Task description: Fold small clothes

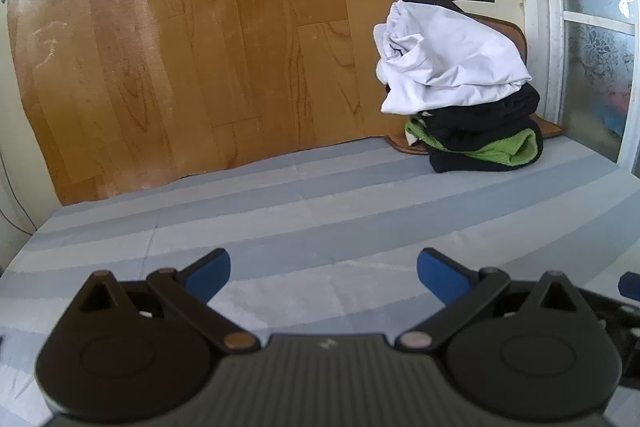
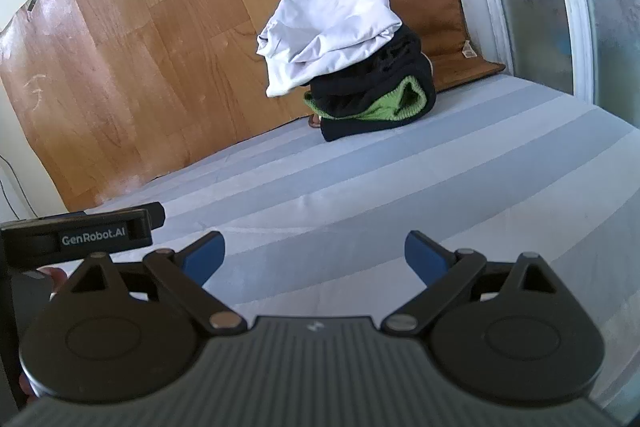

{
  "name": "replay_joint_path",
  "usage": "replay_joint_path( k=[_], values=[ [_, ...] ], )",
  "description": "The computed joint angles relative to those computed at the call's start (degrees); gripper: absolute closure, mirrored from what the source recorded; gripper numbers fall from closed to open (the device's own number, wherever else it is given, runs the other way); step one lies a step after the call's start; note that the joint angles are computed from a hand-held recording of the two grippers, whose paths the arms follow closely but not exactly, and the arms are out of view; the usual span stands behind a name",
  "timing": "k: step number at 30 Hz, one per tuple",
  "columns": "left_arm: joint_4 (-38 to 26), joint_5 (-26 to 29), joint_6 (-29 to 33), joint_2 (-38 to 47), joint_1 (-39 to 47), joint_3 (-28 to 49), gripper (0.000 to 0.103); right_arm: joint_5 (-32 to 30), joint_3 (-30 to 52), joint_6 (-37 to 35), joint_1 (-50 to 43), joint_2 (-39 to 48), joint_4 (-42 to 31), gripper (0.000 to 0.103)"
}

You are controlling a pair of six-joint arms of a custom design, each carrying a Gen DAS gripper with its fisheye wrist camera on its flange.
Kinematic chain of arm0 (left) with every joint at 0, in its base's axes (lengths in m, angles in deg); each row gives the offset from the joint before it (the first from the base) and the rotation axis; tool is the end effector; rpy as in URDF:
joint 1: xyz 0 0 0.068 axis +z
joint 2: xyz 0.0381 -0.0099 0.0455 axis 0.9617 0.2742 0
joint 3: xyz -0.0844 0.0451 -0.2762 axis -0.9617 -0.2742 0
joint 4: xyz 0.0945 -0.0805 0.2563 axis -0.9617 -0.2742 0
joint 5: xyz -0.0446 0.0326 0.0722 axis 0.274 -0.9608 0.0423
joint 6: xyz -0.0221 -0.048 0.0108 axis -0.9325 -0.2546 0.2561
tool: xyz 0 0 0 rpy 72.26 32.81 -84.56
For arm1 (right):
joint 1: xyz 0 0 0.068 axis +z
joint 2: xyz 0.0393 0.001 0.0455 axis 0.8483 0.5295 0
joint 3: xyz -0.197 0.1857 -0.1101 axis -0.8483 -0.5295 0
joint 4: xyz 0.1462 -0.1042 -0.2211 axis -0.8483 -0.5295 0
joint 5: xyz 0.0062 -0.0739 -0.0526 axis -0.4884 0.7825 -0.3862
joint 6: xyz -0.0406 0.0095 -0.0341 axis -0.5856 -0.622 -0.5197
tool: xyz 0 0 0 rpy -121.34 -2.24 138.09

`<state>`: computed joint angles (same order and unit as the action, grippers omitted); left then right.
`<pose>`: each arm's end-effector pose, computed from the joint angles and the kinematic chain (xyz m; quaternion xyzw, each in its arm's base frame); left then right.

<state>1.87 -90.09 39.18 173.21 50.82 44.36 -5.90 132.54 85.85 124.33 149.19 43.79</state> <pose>0.2584 -0.1012 0.0929 0.1373 0.8690 0.0304 0.4744 0.1688 0.3170 0.0204 0.1055 0.8348 0.1522 0.5185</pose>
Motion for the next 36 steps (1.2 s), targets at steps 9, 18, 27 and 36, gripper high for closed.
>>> replay_joint_path(
  k=[9,18,27,36],
  values=[
    [-1.6,-1.5,-1.2,1.8,0.2,0.8,0.0,-1.2,0.6,1.7,0.1,1.0,-0.3,0.005],
    [-3.4,-2.5,-2.3,4.6,-0.2,2.8,0.0,-2.4,0.9,2.4,-0.6,1.8,-0.1,0.005],
    [-5.9,-2.1,-2.8,6.0,0.5,4.4,0.0,-3.9,1.9,2.9,-1.4,2.4,-1.0,0.005],
    [-7.2,-1.7,-2.6,7.6,1.5,5.7,0.0,-5.0,2.6,3.0,-1.9,2.8,-1.7,0.005]
  ],
)
